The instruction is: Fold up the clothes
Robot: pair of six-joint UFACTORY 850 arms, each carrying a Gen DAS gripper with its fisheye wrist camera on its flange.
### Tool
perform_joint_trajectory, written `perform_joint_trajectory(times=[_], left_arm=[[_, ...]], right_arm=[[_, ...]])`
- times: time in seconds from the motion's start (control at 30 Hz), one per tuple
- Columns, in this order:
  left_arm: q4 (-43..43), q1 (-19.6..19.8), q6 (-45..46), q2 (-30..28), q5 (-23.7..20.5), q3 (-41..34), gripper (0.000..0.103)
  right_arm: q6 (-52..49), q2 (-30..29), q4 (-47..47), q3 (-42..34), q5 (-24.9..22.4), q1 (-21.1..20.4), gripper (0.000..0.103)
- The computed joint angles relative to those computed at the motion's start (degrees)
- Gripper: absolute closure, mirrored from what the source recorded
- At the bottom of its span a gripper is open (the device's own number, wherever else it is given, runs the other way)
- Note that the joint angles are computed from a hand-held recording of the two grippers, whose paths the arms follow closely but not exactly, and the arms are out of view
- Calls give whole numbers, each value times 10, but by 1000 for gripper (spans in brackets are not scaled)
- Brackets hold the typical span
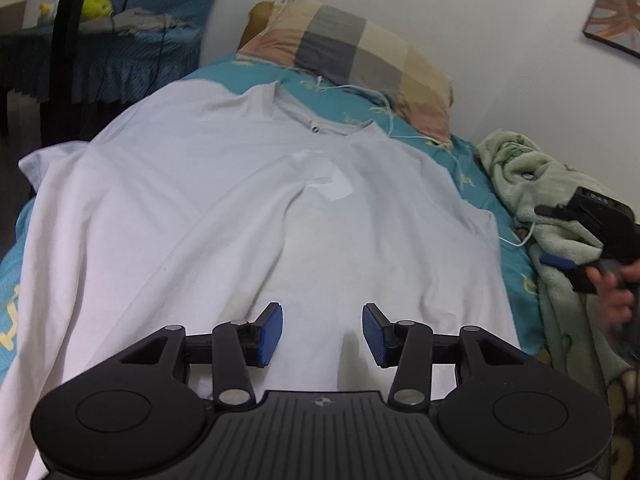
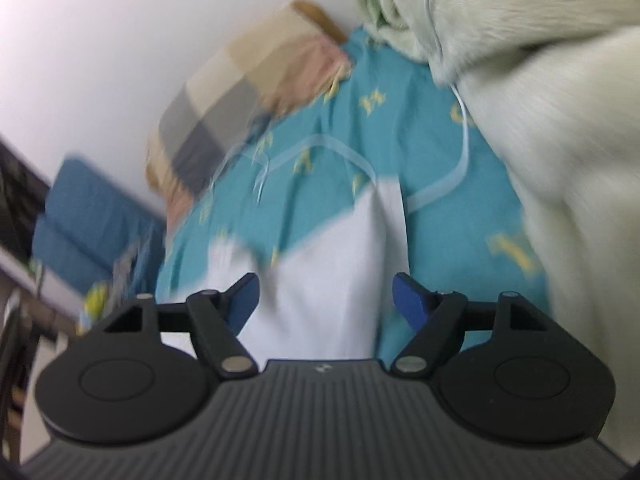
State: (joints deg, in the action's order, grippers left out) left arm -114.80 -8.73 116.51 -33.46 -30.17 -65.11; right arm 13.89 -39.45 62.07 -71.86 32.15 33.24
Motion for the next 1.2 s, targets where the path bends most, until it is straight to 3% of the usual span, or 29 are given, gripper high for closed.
perform_joint_trajectory(times=[0.1, 0.17, 0.3, 0.47, 0.6, 0.7, 0.83, 0.93, 1.03, 1.13, 1.2], left_arm=[[1, -4, 41, 27, -16, 29, 56], [12, -8, 66, 50, -28, 54, 56], [50, -20, 121, 109, -68, 117, 56], [108, -54, 180, 177, -89, 199, 56], [151, -100, 195, 207, -61, 244, 57], [153, -139, 202, 205, -15, 257, 57], [62, -178, 260, 190, 75, 254, 60], [0, -170, 292, 195, 76, 256, 59], [-114, -162, 374, 209, 71, 268, 53], [-212, -165, 450, 216, 91, 273, 49], [-227, -168, 450, 213, 118, 267, 49]], right_arm=[[-106, 52, 103, 35, -34, 46, 27], [-147, 85, 171, 55, -28, 82, 27], [-86, 139, 165, 109, 7, 149, 27], [-106, 170, 228, 150, 57, 198, 27], [-69, 188, 222, 183, 69, 199, 27], [-51, 195, 220, 199, 70, 194, 27], [30, 205, 155, 226, 65, 191, 27], [52, 208, 137, 233, 64, 190, 27], [94, 207, 86, 239, 55, 185, 27], [135, 204, 32, 241, 43, 176, 27], [161, 202, 6, 241, 41, 172, 27]])
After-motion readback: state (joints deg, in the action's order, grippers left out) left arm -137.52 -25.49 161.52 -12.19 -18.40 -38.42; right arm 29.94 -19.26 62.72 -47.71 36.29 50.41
